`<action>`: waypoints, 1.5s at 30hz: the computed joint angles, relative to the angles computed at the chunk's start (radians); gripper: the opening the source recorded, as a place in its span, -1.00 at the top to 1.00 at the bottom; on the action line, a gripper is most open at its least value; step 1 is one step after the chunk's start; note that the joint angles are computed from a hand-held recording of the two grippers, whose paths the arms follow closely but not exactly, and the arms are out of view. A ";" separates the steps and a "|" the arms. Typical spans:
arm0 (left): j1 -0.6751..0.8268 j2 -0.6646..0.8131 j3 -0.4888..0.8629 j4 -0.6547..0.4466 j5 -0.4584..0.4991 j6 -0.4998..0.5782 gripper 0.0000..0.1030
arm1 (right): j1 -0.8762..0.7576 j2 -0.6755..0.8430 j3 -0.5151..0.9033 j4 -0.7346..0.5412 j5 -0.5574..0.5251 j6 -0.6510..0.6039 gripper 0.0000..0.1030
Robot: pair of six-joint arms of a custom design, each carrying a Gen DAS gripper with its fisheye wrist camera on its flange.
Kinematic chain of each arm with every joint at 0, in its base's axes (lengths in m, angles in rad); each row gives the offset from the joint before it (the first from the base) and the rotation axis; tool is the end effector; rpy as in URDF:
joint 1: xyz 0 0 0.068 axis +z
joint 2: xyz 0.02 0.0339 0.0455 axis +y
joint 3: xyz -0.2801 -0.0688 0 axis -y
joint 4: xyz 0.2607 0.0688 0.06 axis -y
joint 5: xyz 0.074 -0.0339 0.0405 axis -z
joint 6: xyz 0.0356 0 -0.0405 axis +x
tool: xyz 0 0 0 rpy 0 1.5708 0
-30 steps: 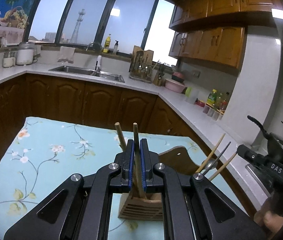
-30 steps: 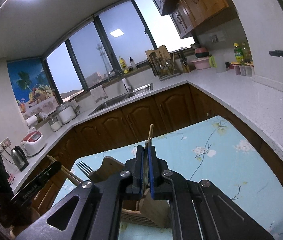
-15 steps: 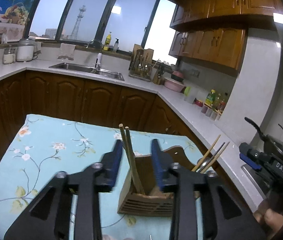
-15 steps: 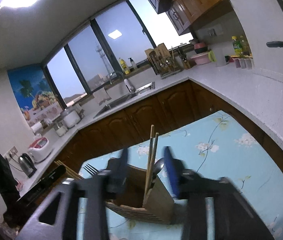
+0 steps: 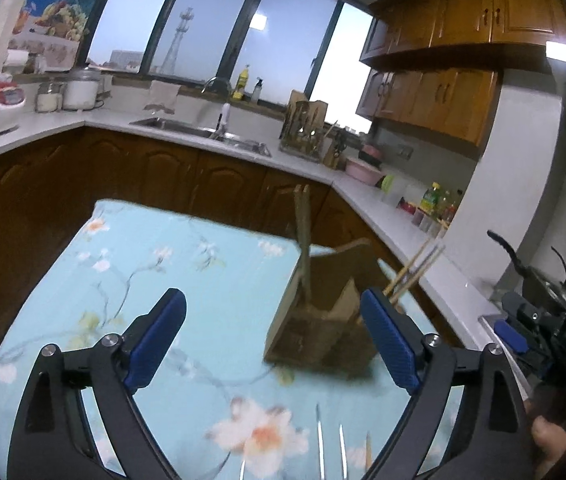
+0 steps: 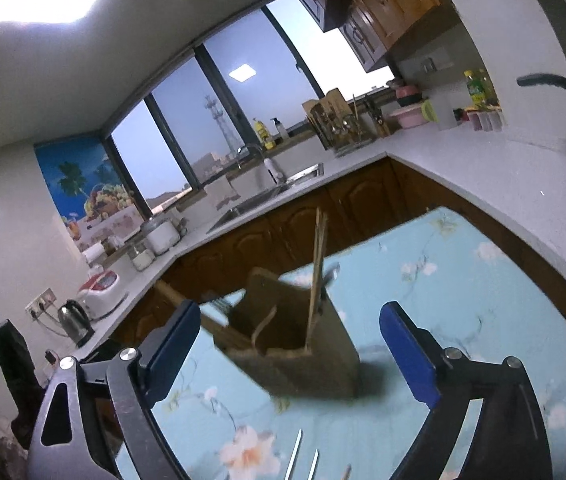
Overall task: Organize utensils
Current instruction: 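Move both open tools back down to the remaining metal chopsticks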
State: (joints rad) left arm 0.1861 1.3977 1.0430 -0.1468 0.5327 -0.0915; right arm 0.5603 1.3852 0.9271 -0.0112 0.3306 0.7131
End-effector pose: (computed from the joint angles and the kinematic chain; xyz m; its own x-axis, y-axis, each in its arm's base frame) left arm 0.3265 0.0431 0.3048 -0.4959 -0.1735 -0.8509 0.2339 0.9169 -0.3232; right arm 0.2812 0.1628 0.2786 -0.4582 0.4430 -0.7706 0.0559 0.8796 0.4724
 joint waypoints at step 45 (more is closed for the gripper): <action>0.152 -0.118 -0.347 -0.229 -0.016 0.373 -0.78 | 0.331 0.093 -0.118 -0.248 0.107 0.255 -0.78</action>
State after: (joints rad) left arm 0.3383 1.2794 0.6961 -0.3755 0.5167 0.2810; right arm 0.8916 1.4782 0.8091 -0.2591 0.4378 0.9681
